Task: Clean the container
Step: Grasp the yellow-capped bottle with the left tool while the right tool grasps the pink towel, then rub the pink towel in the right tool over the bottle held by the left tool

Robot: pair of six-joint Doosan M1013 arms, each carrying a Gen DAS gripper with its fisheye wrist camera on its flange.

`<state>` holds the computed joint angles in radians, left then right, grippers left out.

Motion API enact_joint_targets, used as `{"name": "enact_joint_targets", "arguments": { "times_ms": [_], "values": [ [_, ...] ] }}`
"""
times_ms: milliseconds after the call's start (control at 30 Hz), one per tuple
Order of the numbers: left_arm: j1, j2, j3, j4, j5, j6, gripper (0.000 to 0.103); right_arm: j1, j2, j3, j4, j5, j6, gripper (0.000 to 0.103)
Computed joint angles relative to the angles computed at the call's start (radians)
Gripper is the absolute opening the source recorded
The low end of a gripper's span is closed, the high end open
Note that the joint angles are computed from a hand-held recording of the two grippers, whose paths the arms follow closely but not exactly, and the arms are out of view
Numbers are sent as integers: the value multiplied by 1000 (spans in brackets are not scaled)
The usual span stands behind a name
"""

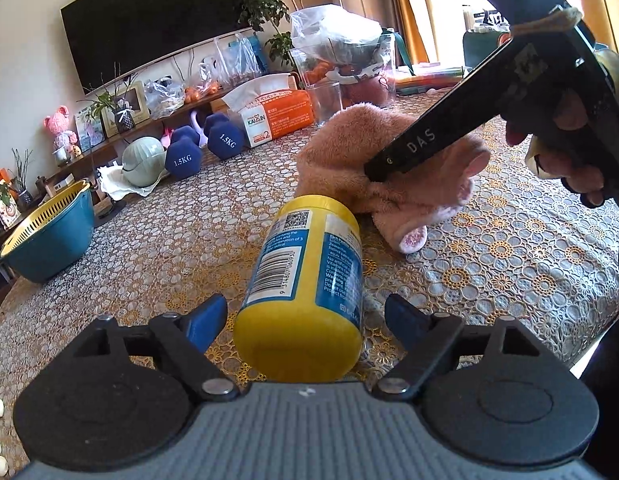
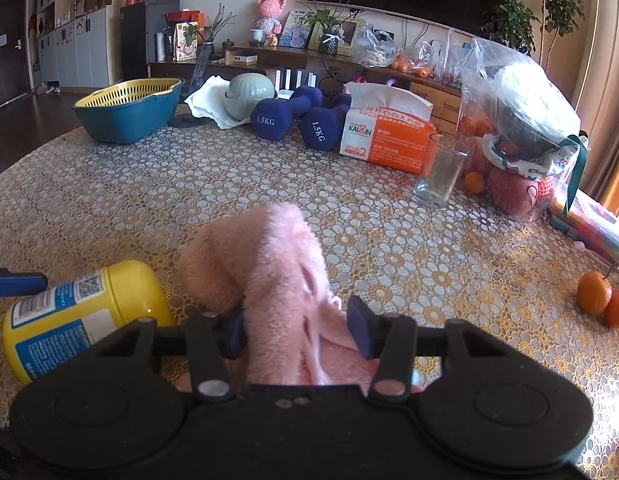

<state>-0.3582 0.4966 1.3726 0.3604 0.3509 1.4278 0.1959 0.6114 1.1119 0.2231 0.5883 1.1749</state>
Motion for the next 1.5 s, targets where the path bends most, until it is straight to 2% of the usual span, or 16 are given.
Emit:
{"name": "enact_joint_targets", "arguments": {
  "times_ms": [200, 333, 433, 600, 767, 867, 933, 1067, 1300, 1500],
  "values": [
    [0, 4, -11, -2, 26, 7, 66, -3, -40, 43, 54, -7, -59, 22],
    [6, 5, -19, -61, 40, 50, 66, -8, -78, 87, 87, -28, -84, 21],
    [17, 8, -36, -178, 64, 118, 65, -11, -112, 121, 146, -33, -141, 21],
    [36, 13, -63, -378, 110, 237, 65, -14, -163, 164, 319, -13, -335, 21],
    [52, 11, -77, -578, 152, 355, 64, -3, -179, 166, 405, 31, -444, 21],
    [60, 17, -93, -682, 198, 419, 64, 8, -167, 152, 401, 71, -452, 21],
    [60, 22, -100, -684, 220, 415, 64, 12, -151, 136, 386, 106, -435, 21],
    [68, 26, -104, -721, 243, 427, 63, 16, -131, 120, 374, 122, -421, 21],
    [75, 28, -112, -743, 249, 443, 63, 21, -105, 84, 296, 83, -379, 21],
    [85, 28, -115, -782, 259, 466, 63, 19, -68, 29, 233, 86, -306, 22]
  ]
}}
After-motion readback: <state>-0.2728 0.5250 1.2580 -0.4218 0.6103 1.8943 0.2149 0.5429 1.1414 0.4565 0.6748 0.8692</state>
